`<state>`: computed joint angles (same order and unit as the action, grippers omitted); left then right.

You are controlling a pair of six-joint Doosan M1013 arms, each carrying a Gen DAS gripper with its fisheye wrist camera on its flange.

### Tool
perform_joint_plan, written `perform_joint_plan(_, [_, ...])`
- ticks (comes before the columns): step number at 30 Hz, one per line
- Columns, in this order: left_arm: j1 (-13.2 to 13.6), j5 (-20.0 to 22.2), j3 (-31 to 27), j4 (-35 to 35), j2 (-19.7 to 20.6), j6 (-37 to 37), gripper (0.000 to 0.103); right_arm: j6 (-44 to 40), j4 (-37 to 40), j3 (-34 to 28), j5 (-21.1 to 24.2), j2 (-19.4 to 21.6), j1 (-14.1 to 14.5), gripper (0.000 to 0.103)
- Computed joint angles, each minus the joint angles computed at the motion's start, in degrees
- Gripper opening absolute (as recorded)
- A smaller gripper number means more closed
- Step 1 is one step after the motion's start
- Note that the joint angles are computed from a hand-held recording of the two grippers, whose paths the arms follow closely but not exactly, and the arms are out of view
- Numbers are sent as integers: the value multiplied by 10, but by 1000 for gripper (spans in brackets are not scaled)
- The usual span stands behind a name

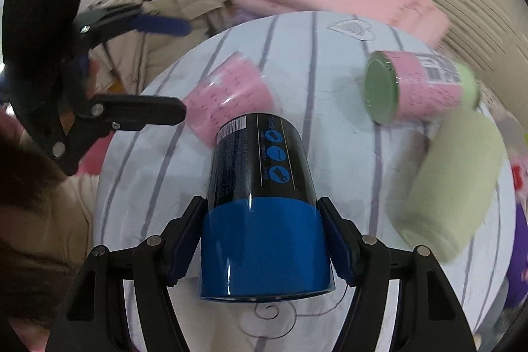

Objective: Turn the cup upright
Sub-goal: 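Lift the blue-and-black cup with the right gripper toward the left gripper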

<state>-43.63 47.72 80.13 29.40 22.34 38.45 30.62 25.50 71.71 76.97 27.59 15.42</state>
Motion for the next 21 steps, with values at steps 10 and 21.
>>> perform_joint_plan(10, [-1,12,-27,-21,20,36,103,2,-40,28,-81,-19,-3,80])
perform_joint_plan(21, [-3,24,-62,-32,42,96,103,7,-37,48,-96,-31,-20,80])
